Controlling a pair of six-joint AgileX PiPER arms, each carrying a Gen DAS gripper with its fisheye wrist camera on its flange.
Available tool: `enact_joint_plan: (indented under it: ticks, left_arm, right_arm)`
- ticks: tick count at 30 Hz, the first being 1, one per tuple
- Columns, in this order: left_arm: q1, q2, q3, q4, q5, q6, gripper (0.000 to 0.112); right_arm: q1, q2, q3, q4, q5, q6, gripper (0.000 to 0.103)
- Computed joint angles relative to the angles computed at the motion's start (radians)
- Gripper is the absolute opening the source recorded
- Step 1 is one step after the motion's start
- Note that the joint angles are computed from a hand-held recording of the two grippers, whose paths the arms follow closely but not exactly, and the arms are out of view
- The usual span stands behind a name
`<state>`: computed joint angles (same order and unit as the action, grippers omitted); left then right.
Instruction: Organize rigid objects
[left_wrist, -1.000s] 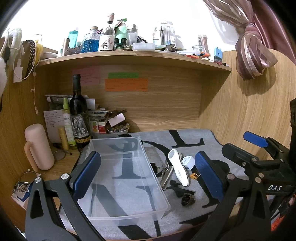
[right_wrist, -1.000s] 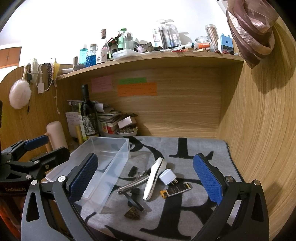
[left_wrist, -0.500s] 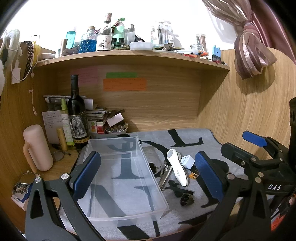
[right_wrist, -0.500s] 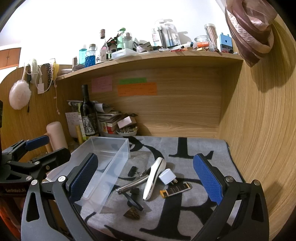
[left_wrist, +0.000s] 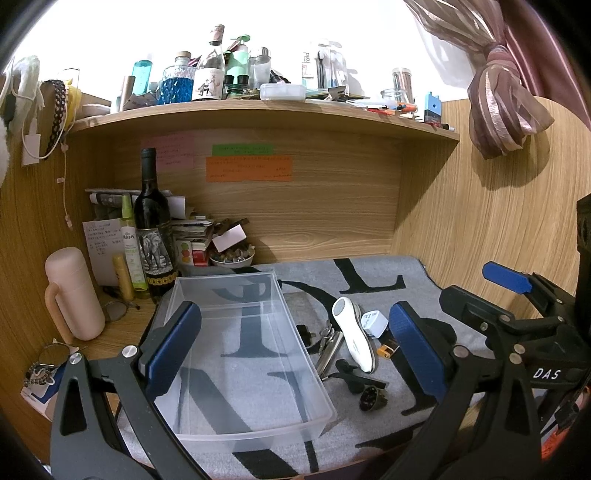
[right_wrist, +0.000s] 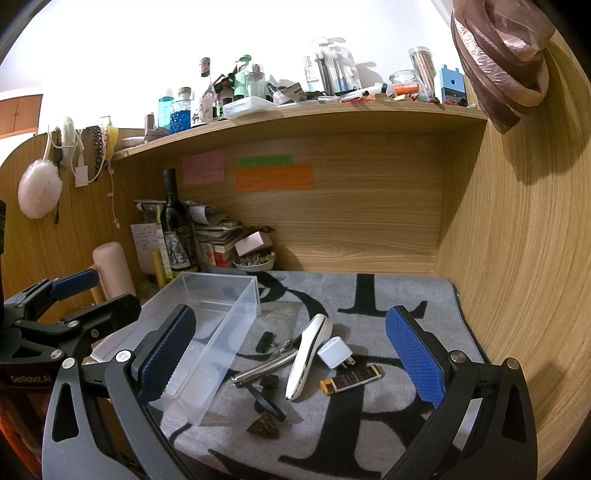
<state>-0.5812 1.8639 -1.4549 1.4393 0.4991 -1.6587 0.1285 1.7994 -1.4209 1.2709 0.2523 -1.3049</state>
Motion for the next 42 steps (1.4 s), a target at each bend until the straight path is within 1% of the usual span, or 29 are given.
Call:
enact_joint_plan:
  ticks: [8, 12, 16, 18, 20, 21, 22, 24, 26, 29, 31, 32, 34, 36, 39, 42]
  left_arm:
    - [0.01, 0.009, -0.015, -0.034, -0.027, 0.028, 0.103]
    - [0.035, 0.003, -0.012, -0.057, -0.074, 0.054, 0.103]
    - [0.055, -0.001, -0.011, -0.047, -0.1, 0.048, 0.103]
    - [0.079, -0.002, -0.018, -0.096, -0.134, 0.097, 0.103]
    - [0.103, 0.0, -0.032, -0.159, -0.151, 0.155, 0.099]
    - [0.115, 0.005, -0.046, -0.219, -0.148, 0.213, 0.089]
    - [0.125, 0.012, -0.066, -0.292, -0.137, 0.289, 0.08]
    - [0.153, 0.022, -0.094, -0.415, -0.126, 0.415, 0.078]
    - [0.177, 0.028, -0.112, -0.477, -0.107, 0.482, 0.078]
    - [0.214, 0.045, -0.152, -0.585, -0.059, 0.61, 0.069]
    - [0.249, 0.068, -0.201, -0.728, -0.024, 0.766, 0.06]
    - [0.268, 0.081, -0.228, -0.805, -0.006, 0.844, 0.059]
    - [0.308, 0.115, -0.289, -0.94, 0.042, 0.975, 0.053]
    - [0.346, 0.16, -0.362, -1.064, 0.108, 1.101, 0.049]
    - [0.395, 0.226, -0.457, -1.2, 0.197, 1.231, 0.042]
    - [0.437, 0.281, -0.53, -1.316, 0.271, 1.323, 0.036]
  right_arm:
    - [0.014, 0.003, -0.006, -0.038, -0.015, 0.042, 0.103]
    - [0.012, 0.016, -0.023, -0.062, -0.014, 0.071, 0.103]
    - [0.007, 0.034, -0.047, -0.103, -0.009, 0.113, 0.103]
    - [0.005, 0.046, -0.058, -0.079, -0.012, 0.09, 0.103]
    - [0.006, 0.061, -0.074, -0.092, -0.024, 0.101, 0.103]
    - [0.006, 0.069, -0.086, -0.125, -0.024, 0.131, 0.103]
    - [0.005, 0.078, -0.098, -0.159, -0.025, 0.162, 0.103]
    - [0.002, 0.099, -0.13, -0.242, -0.017, 0.245, 0.103]
    - [-0.004, 0.127, -0.178, -0.353, 0.005, 0.359, 0.103]
    - [-0.011, 0.164, -0.24, -0.48, 0.035, 0.488, 0.102]
    - [-0.016, 0.195, -0.294, -0.578, 0.059, 0.586, 0.101]
    - [-0.018, 0.209, -0.317, -0.615, 0.07, 0.621, 0.1]
    - [-0.022, 0.242, -0.375, -0.681, 0.106, 0.684, 0.097]
    - [-0.027, 0.279, -0.439, -0.741, 0.152, 0.744, 0.094]
    - [-0.031, 0.338, -0.538, -0.833, 0.224, 0.829, 0.091]
    - [-0.032, 0.4, -0.644, -0.909, 0.304, 0.896, 0.085]
